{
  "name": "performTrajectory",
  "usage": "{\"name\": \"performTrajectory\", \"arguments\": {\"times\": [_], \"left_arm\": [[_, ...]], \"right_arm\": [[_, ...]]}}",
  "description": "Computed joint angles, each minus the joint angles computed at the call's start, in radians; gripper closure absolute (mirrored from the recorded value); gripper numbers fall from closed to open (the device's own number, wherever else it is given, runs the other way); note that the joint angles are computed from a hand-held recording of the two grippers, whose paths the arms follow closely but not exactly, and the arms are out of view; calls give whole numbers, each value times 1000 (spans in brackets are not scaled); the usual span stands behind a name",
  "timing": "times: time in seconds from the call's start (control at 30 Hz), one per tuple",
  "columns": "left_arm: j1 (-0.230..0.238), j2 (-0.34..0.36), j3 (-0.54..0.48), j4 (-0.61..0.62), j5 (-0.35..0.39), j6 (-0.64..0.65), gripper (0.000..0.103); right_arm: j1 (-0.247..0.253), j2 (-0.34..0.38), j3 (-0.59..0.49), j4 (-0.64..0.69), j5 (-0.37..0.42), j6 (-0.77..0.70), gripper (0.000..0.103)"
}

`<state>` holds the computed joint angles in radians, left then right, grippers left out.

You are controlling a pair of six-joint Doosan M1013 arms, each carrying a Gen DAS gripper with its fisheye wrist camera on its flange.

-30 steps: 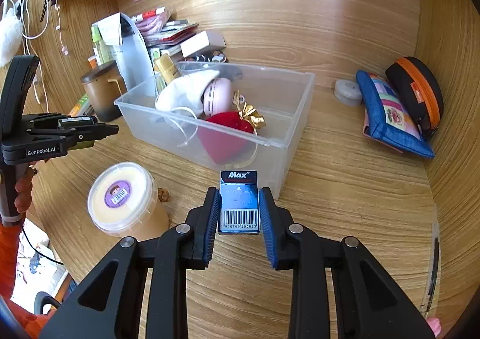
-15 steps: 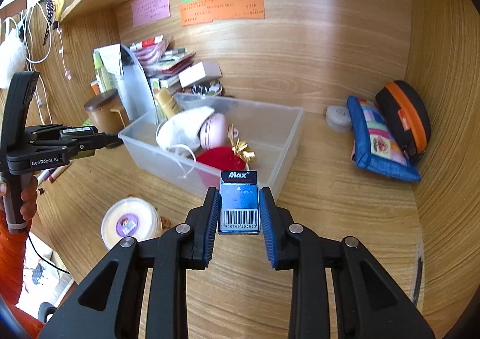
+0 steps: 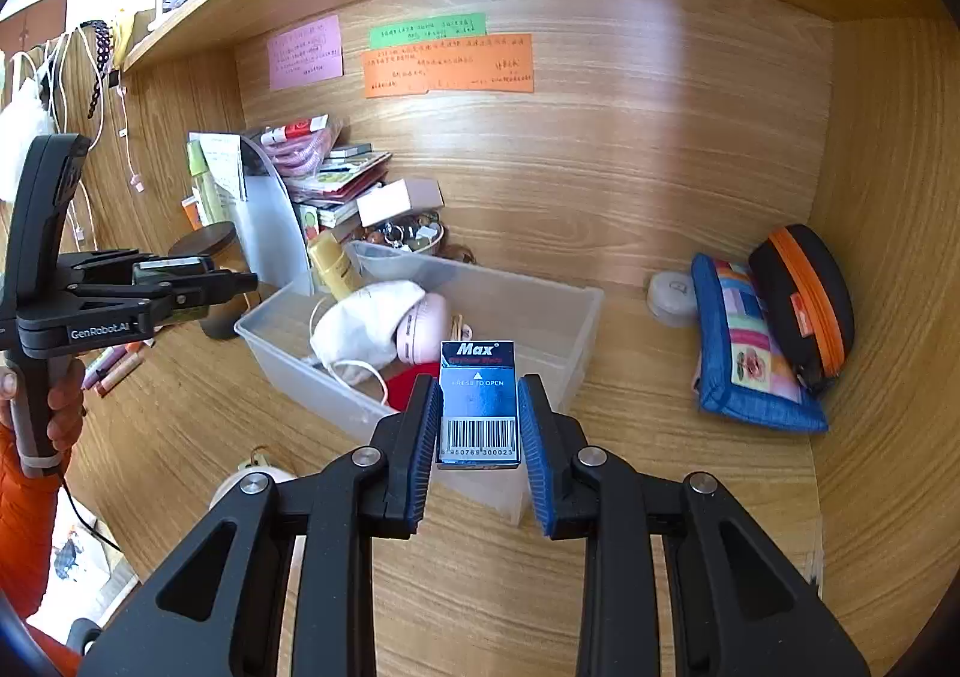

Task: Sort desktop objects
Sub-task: 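Lift the bottle and staple box and carry both over the clear bin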

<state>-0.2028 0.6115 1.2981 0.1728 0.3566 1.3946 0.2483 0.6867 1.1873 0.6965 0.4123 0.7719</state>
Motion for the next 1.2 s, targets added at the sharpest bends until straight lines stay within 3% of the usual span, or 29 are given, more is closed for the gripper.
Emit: {"name": "performTrajectory", "arguments": {"times": [0.6, 1.2], "left_arm": [[1, 68, -125, -136, 62, 164, 62], [25, 147, -216, -232, 167, 241, 62]], "right_arm": [[2, 76, -126, -37, 72, 61, 78], [16, 205, -316, -163, 236, 200, 78]]}}
